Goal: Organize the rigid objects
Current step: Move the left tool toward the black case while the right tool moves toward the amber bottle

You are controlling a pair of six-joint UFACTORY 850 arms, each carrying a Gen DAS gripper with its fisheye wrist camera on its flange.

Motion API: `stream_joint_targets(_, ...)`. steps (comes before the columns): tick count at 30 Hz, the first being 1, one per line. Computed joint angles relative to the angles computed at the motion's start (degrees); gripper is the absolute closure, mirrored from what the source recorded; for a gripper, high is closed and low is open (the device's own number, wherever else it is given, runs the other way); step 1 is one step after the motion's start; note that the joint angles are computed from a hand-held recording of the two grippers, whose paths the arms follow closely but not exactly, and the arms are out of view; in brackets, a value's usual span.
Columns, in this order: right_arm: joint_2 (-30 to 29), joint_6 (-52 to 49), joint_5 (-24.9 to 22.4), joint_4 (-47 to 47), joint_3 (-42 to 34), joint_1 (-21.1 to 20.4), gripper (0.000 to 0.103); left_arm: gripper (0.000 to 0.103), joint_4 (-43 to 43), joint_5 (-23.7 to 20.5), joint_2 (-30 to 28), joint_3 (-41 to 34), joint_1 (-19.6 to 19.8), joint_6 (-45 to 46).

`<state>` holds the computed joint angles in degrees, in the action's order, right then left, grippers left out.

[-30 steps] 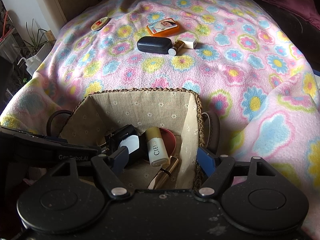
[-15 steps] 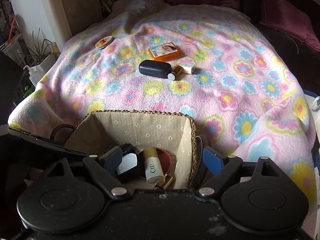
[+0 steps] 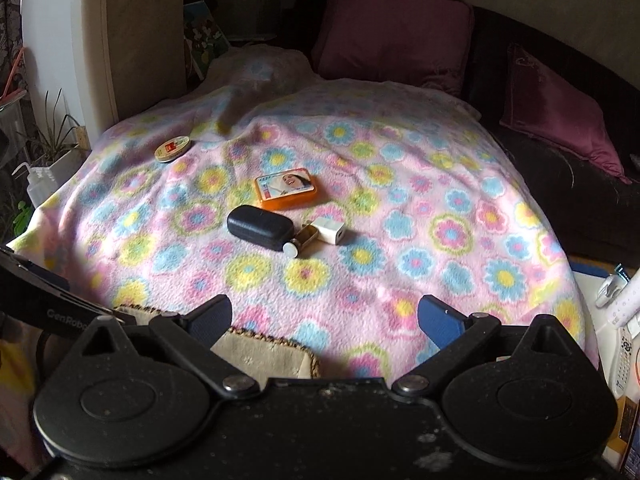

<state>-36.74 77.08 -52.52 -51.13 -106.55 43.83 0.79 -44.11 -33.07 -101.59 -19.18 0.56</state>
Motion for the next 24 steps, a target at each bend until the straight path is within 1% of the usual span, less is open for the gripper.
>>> stream_joint_targets(2, -0.95, -2.83, 0.75, 2.01, -1.08, -1.27, 0.010, 0.022, -0.25, -1.21, -1.64, -2.32, 0.02, 0.33)
stream_joint_targets(7, -3.76, -10.26, 2.46, 7.65, -3.91, -3.80, 0.024, 0.022, 1.06, -2.44, -4.97, -6.90, -0.51, 0.51)
stream_joint_targets(12, -6.12, -15.75, 4.47, 10.69, -6.00, -5.69, 0.027, 0.022, 1.15, -4.47, -9.81, -13.73, -1.06, 1.56)
stream_joint_targets(15, -7.72, -19.52, 5.80, 11.56, -7.63, -6.84, 0.027, 0.022, 0.83, -6.30, -13.46, -19.23, -1.35, 2.61)
stream_joint_targets(18, -9.89, -25.65, 7.68, 13.56, -9.90, -8.43, 0.035, 0.022, 0.36, -8.74, -17.38, -25.22, -1.53, 3.23)
stream_joint_targets(20, -11.34, -30.54, 9.46, 17.21, -11.61, -9.69, 0.045, 0.022, -0.50, -10.96, -20.15, -29.43, -1.48, 3.55)
stream_joint_targets(21, -12.12, -32.81, 10.29, 19.19, -12.55, -10.28, 0.046, 0.022, -0.89, -11.99, -21.36, -31.22, -1.43, 3.66)
stream_joint_targets(24, -15.00, -38.80, 11.69, 23.29, -16.20, -11.68, 0.047, 0.022, -1.68, -15.41, -24.93, -36.44, -1.27, 3.75)
